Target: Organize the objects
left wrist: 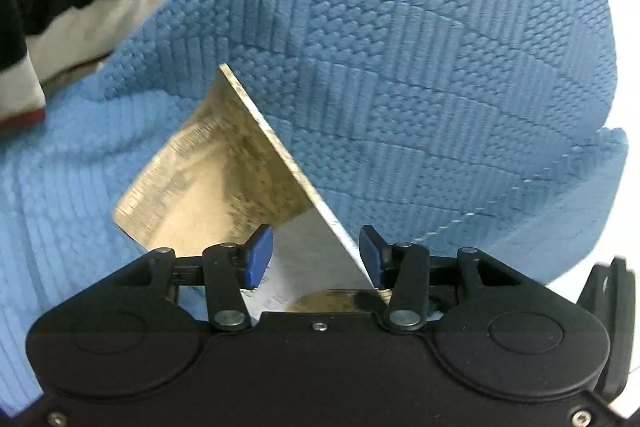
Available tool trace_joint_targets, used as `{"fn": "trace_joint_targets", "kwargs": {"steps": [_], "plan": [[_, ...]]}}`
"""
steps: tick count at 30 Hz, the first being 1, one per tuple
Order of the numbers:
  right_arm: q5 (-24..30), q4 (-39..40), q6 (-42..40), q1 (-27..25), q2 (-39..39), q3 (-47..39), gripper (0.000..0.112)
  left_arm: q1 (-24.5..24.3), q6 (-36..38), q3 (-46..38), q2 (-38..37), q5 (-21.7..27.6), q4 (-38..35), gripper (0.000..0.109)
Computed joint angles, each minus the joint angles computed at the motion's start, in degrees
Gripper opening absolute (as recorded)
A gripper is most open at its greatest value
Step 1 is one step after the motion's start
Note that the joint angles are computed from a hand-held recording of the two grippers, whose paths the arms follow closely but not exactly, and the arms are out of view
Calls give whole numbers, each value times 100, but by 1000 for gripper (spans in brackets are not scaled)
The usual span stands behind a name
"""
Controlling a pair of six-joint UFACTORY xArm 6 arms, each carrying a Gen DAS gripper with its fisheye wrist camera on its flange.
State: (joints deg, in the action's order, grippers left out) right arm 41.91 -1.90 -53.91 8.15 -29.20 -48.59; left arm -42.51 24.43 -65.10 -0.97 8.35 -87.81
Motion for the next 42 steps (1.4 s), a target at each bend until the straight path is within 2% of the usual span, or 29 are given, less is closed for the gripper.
{"fn": "trace_joint_targets", "kwargs": {"steps": [5, 12, 15, 17, 21, 24, 29, 32, 34, 37, 39, 42], "plan": [[-306, 104, 333, 137, -579, 624, 11, -97, 428, 86, -128, 256, -723, 45], [-739, 156, 831, 259, -1397, 1470, 11, -147, 384, 383, -296, 661, -1116, 45], [-722, 170, 1075, 382, -1689, 1678, 11, -108, 651, 580, -442, 861, -1683, 45], [-756, 151, 1137, 481, -1945, 1895, 11, -142, 648, 669, -498, 884, -1747, 45], [-753, 306, 1199, 541, -2298, 2225, 11, -347, 125, 785, -565, 595, -1111, 44], [-866, 311, 1322, 566, -2395, 2393, 11, -455, -746, 913, -573, 407, -220, 31], [-948, 357, 1506, 607, -2591, 2621, 12, -544, -1629, 1071, -567, 258, 639, 25], [-884, 745, 1421, 529, -2689, 2684, 19, -569, -2144, 1234, -682, 263, 1235, 16], [-590, 1065, 1274, 443, -3037, 2801, 21, -528, -2587, 1300, -718, 319, 1718, 13], [-59, 1812, 958, 102, -3265, 2751, 22, -464, -2731, 1394, -801, 454, 1841, 10], [460, 2505, 850, -329, -3255, 2583, 24, -417, -2830, 1440, -849, 558, 2051, 10], [1323, 3754, 775, -1280, -3013, 2246, 22, -384, -2976, 1547, -930, 578, 2119, 9]]}}
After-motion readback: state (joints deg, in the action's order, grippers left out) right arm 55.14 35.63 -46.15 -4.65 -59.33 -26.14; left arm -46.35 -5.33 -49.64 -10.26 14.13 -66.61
